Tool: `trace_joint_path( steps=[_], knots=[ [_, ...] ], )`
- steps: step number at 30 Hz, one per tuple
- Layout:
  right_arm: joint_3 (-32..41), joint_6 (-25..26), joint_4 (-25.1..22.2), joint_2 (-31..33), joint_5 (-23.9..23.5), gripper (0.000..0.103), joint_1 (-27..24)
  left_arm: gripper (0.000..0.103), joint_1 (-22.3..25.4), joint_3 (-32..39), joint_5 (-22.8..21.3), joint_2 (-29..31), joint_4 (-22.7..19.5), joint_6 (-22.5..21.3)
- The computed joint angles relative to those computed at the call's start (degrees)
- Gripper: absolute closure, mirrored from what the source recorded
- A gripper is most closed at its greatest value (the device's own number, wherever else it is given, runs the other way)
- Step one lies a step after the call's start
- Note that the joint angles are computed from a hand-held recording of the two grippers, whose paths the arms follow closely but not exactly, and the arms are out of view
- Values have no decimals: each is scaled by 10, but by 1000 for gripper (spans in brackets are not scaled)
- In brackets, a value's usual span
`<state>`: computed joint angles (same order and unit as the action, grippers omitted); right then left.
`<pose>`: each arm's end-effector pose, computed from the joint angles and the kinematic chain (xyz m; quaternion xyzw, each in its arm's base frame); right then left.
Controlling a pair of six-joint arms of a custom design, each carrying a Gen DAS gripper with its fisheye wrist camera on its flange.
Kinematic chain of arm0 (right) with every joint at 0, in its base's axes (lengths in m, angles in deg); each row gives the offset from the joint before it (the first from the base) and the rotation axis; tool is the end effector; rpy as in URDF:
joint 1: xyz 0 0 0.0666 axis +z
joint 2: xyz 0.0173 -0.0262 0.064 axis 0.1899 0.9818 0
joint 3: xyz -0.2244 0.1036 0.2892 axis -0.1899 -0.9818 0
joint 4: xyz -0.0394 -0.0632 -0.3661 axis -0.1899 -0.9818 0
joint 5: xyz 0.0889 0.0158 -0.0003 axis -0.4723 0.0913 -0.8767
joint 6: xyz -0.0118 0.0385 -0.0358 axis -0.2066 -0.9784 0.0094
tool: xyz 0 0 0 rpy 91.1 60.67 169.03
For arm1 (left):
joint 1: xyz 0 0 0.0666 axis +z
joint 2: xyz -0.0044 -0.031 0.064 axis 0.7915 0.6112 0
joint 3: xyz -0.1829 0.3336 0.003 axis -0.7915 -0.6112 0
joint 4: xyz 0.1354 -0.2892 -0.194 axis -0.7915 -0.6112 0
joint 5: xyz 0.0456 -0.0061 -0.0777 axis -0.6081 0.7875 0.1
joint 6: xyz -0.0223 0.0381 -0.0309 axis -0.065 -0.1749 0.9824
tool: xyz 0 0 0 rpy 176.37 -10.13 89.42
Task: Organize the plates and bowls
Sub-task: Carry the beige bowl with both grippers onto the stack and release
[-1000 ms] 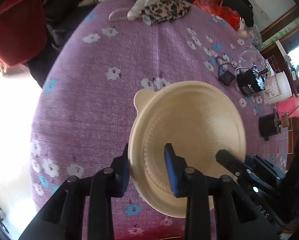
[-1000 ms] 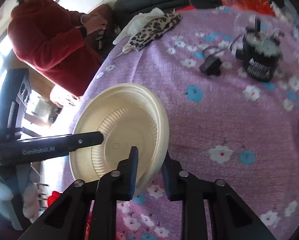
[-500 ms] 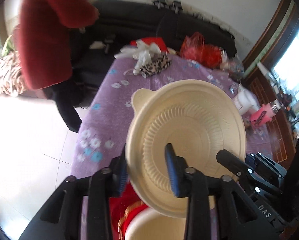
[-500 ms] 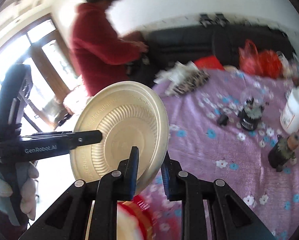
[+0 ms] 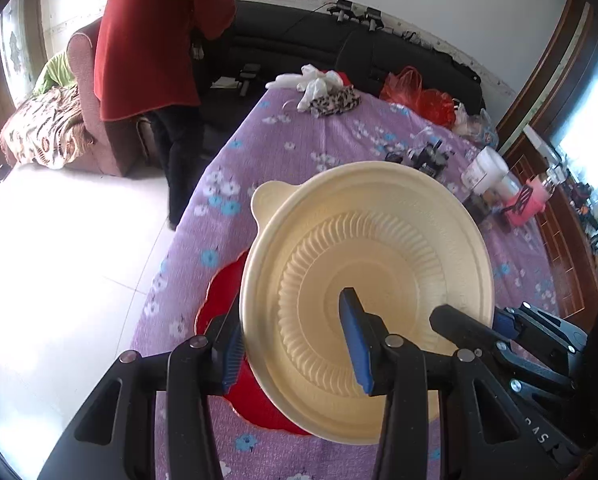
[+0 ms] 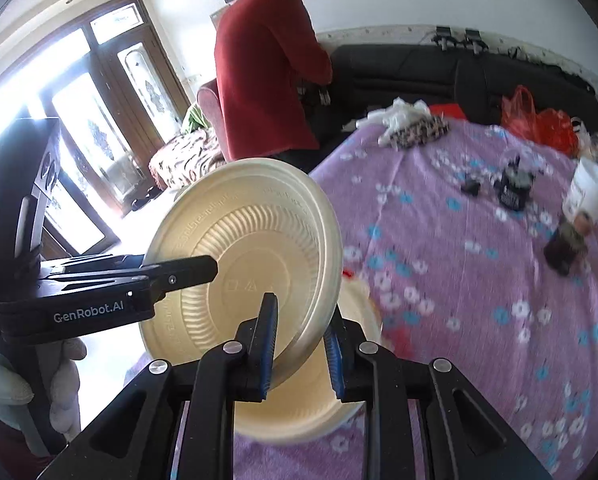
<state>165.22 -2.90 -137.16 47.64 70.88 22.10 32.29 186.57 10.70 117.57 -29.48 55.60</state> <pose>0.4712 0.1037 0.5680 -0.1173 0.9173 0.1897 0.3298 0.5181 -0.1905 0.5926 0.0253 0.9564 -0.1059 0.2708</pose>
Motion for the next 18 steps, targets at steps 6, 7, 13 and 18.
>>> trace_joint_path(
  steps=[6, 7, 13, 18],
  knots=[
    [-53, -9, 22, -21, 10, 77, 1, 61, -1, -114, 15, -44, 48, 19],
    [-58, -9, 27, -22, 9, 77, 1, 61, 0, -129, 17, -51, 57, 22],
    [-82, -18, 59, -34, 7, 45, 4, 58, 2, -180, 19, -75, 90, 46],
    [-102, -18, 103, -56, 13, 35, 6, 46, 4, -232, 10, -115, 142, 62]
  ],
)
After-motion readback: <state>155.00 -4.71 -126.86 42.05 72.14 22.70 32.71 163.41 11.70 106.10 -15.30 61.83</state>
